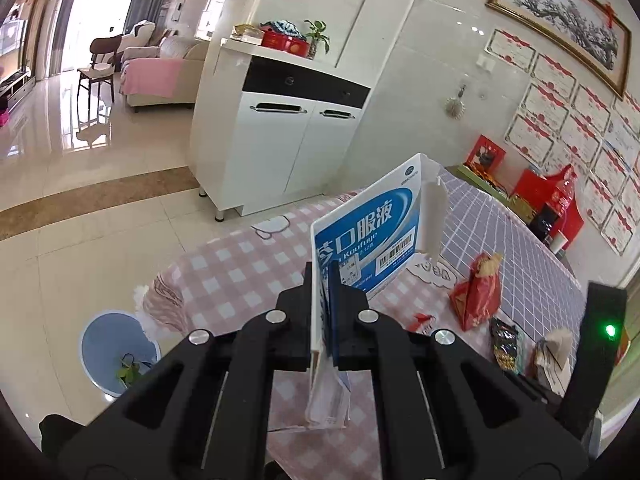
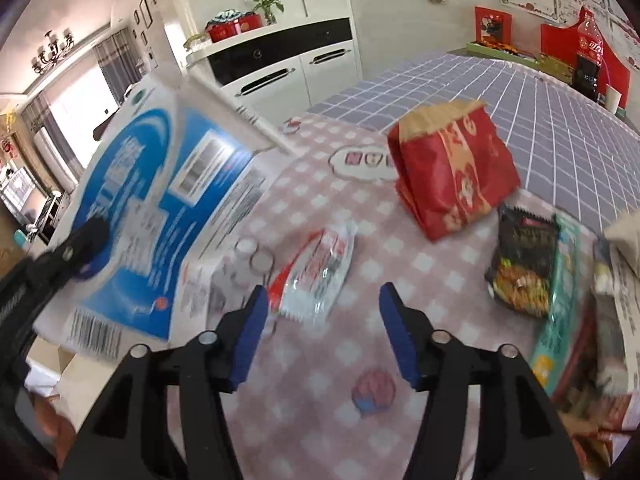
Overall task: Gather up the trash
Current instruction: 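Grasp the white-and-red candy wrapper with the right gripper, then carry the medicine box and candy wrapper over the blue bucket with both grippers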
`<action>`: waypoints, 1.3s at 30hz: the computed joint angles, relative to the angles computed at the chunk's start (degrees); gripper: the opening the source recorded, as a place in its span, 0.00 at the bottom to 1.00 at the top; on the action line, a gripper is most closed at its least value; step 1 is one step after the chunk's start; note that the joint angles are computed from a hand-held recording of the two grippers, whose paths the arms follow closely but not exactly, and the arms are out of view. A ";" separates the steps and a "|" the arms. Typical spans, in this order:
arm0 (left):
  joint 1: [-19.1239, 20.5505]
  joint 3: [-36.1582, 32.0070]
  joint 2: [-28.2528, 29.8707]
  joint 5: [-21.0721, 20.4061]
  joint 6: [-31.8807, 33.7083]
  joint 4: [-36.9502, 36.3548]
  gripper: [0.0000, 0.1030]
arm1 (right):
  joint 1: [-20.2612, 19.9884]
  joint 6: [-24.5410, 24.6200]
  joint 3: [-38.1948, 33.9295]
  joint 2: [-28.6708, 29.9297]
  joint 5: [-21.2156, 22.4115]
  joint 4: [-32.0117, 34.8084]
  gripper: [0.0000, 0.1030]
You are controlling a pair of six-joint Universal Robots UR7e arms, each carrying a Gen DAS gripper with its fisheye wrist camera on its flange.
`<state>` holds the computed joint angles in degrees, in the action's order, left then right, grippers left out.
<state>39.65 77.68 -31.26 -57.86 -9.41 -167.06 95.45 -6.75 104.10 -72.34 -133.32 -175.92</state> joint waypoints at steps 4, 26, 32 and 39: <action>0.35 -1.48 0.93 0.80 0.39 -0.45 0.06 | -0.39 0.33 -4.47 3.17 -1.51 2.24 0.57; 5.13 6.75 -9.75 3.69 -0.65 -5.72 0.06 | 6.99 -5.52 -11.04 11.96 7.45 5.66 0.29; 8.18 9.14 -13.61 4.71 -2.19 -4.77 0.05 | 9.23 -5.50 -15.81 18.34 11.99 10.32 0.29; 11.48 9.22 -15.25 6.94 -3.06 -3.74 0.05 | 10.24 -5.96 -22.86 26.01 14.74 16.20 0.29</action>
